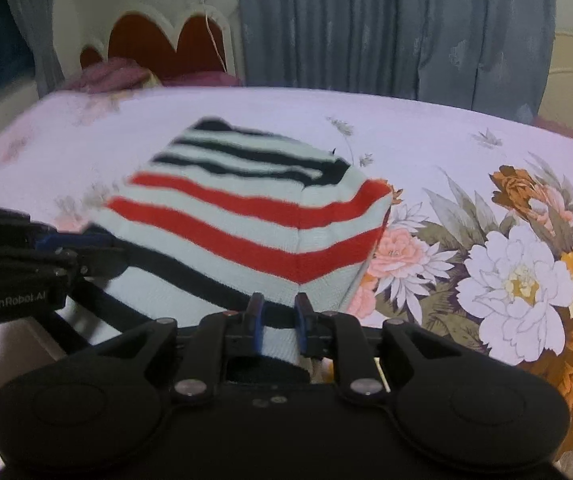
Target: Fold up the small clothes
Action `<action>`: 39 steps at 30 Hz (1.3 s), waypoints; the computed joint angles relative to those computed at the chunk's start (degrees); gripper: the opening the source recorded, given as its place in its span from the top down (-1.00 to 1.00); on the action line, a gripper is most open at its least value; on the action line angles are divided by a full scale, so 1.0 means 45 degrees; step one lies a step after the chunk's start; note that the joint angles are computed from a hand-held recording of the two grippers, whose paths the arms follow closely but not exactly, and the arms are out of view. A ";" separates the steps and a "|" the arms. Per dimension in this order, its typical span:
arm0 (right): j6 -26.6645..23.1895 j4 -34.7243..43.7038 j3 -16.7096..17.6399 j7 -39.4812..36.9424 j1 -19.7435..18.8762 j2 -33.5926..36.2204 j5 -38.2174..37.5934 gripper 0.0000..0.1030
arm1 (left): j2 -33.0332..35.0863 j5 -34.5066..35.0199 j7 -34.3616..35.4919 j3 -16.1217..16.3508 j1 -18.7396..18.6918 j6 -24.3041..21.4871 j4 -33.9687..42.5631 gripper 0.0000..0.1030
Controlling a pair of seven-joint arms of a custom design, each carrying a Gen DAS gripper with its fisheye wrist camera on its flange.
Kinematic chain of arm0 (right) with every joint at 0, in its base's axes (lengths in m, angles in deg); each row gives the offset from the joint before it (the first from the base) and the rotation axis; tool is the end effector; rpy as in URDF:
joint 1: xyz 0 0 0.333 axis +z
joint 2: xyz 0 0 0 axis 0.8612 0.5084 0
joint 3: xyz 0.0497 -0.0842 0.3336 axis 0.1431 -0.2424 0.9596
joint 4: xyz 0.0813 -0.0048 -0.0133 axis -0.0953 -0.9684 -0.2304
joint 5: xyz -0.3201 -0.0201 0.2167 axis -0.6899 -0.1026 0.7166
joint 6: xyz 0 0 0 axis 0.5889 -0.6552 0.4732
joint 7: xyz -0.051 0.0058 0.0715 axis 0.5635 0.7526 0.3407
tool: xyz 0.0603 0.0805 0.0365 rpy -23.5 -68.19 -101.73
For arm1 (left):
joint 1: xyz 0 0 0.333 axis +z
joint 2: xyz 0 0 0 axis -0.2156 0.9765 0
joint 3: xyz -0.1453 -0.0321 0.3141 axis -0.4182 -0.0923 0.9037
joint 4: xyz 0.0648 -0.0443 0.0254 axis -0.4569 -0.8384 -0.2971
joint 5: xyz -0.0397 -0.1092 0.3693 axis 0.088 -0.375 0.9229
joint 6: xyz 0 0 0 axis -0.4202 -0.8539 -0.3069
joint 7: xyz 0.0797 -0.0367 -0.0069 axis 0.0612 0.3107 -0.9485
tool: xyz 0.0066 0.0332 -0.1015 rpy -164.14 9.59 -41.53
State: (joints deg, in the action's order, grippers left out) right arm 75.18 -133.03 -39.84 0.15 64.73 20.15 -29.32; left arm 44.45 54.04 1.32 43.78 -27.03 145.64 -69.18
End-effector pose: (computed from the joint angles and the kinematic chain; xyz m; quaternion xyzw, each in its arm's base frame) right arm 0.7499 0.2044 0.4309 -0.8364 0.3852 -0.1165 0.3720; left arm 0.6505 -0.2007 0.4492 -0.7074 0.5821 -0.2400 0.3211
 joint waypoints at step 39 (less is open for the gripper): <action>-0.0463 0.1394 -0.0832 0.5009 0.1266 0.0393 -0.1547 0.41 | 0.0860 -0.6076 0.6473 0.1531 0.0187 0.3706 -0.0023 0.23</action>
